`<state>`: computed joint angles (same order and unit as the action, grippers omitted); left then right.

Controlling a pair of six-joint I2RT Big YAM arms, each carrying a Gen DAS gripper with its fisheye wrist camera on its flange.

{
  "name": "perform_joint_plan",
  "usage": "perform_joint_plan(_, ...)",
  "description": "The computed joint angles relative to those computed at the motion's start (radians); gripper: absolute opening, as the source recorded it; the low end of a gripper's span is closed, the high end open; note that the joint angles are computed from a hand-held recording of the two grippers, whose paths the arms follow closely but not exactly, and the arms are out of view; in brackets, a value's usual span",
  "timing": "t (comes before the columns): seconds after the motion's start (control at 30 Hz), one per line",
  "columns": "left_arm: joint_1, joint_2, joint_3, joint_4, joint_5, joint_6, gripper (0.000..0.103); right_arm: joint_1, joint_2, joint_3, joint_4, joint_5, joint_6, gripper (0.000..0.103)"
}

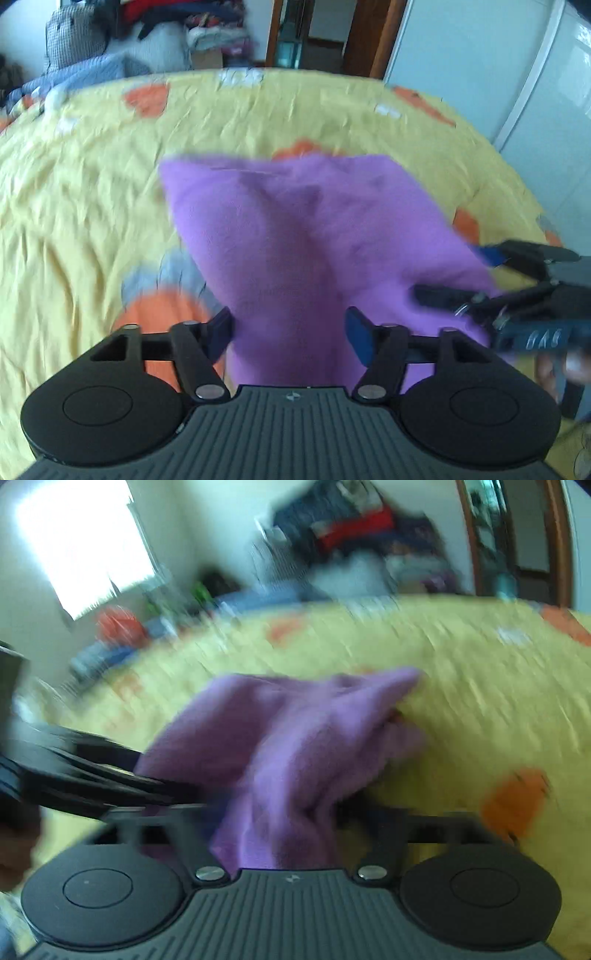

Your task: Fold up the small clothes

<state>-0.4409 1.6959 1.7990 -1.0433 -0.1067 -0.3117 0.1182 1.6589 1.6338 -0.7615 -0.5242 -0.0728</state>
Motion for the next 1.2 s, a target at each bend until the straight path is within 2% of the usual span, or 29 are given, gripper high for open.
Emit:
perform_joint_plan(0.03,0.004,-0.038,-0.064,0.025,0.011,-0.01,0.072,-0.019,-0.019,-0.037,0.012,-0.043,0.002,0.085)
perform_joint_plan(0.13,0.043,-0.136,-0.244,0.116,0.219,-0.127,0.075,-0.076,-0.042,-0.103,-0.011,-0.148,0.026,0.084)
perform_joint_plan(0.17,0.045,-0.157,-0.287,0.155,0.248,-0.144,0.075,-0.087,-0.042,-0.117,-0.021,-0.165,0.02,0.084)
perform_joint_plan(0.23,0.034,-0.181,-0.333,0.217,0.212,-0.159,0.07,-0.099,-0.062,-0.16,0.019,-0.196,0.026,0.084)
perform_joint_plan(0.27,0.033,-0.176,-0.33,0.222,0.228,-0.162,0.031,-0.098,-0.066,-0.166,0.028,-0.209,0.056,0.069)
perform_joint_plan(0.3,0.031,-0.161,-0.311,0.202,0.229,-0.168,0.021,-0.092,-0.054,-0.152,-0.004,-0.226,0.068,0.015)
perform_joint_plan(0.4,0.032,-0.144,-0.272,0.163,0.23,-0.173,0.013,-0.064,-0.087,-0.183,0.045,-0.181,0.051,0.011)
perform_joint_plan(0.5,0.062,-0.176,-0.28,0.154,0.298,-0.224,0.01,-0.085,-0.13,-0.196,0.075,-0.239,0.08,0.011)
perform_joint_plan(0.57,0.072,-0.206,-0.301,0.148,0.334,-0.243,0.01,-0.097,-0.164,-0.201,0.041,-0.269,0.035,0.011)
perform_joint_plan(0.6,0.068,-0.22,-0.313,0.142,0.331,-0.246,0.01,-0.098,-0.178,-0.213,0.032,-0.263,0.028,0.011)
perform_joint_plan(0.63,0.061,-0.228,-0.326,0.134,0.327,-0.243,0.01,-0.093,-0.179,-0.214,-0.01,-0.244,-0.017,0.011)
perform_joint_plan(0.67,0.051,-0.233,-0.336,0.121,0.315,-0.236,0.01,-0.08,-0.179,-0.223,-0.024,-0.208,-0.047,0.011)
perform_joint_plan(0.7,0.043,-0.232,-0.347,0.114,0.289,-0.241,0.017,-0.07,-0.176,-0.23,-0.031,-0.17,-0.07,0.016)
perform_joint_plan(0.73,0.037,-0.23,-0.355,0.103,0.266,-0.255,0.028,-0.066,-0.171,-0.235,-0.032,-0.152,-0.067,0.019)
perform_joint_plan(0.77,0.035,-0.245,-0.376,0.119,0.272,-0.258,0.044,-0.072,-0.173,-0.239,-0.034,-0.154,-0.044,0.03)
perform_joint_plan(0.8,0.028,-0.259,-0.381,0.107,0.256,-0.262,0.063,-0.077,-0.199,-0.265,0.001,-0.139,-0.033,0.041)
perform_joint_plan(0.83,0.009,-0.276,-0.385,0.094,0.189,-0.266,0.074,-0.075,-0.241,-0.307,0.064,-0.089,-0.042,0.044)
perform_joint_plan(0.87,-0.017,-0.299,-0.392,0.092,0.094,-0.26,0.091,-0.072,-0.282,-0.343,0.119,-0.03,-0.044,0.048)
perform_joint_plan(0.9,-0.044,-0.322,-0.405,0.109,0.008,-0.243,0.101,-0.068,-0.318,-0.374,0.166,0.01,-0.043,0.049)
perform_joint_plan(0.97,-0.092,-0.347,-0.424,0.149,-0.119,-0.248,0.101,-0.056,-0.385,-0.443,0.278,0.008,-0.095,0.049)
perform_joint_plan(1.03,-0.133,-0.325,-0.406,0.156,-0.21,-0.259,0.1,-0.004,-0.427,-0.487,0.356,0.099,-0.152,0.046)
perform_joint_plan(1.07,-0.151,-0.305,-0.395,0.152,-0.257,-0.264,0.097,0.026,-0.43,-0.493,0.356,0.139,-0.203,0.04)
perform_joint_plan(1.1,-0.166,-0.279,-0.379,0.14,-0.291,-0.258,0.093,0.047,-0.418,-0.482,0.324,0.153,-0.246,0.036)
perform_joint_plan(1.13,-0.173,-0.253,-0.364,0.12,-0.304,-0.257,0.092,0.051,-0.394,-0.466,0.289,0.137,-0.251,0.032)
perform_joint_plan(1.17,-0.174,-0.234,-0.359,0.102,-0.298,-0.266,0.086,0.058,-0.364,-0.445,0.242,0.162,-0.253,0.025)
perform_joint_plan(1.2,-0.172,-0.226,-0.366,0.09,-0.281,-0.269,0.08,0.061,-0.338,-0.436,0.221,0.214,-0.271,0.024)
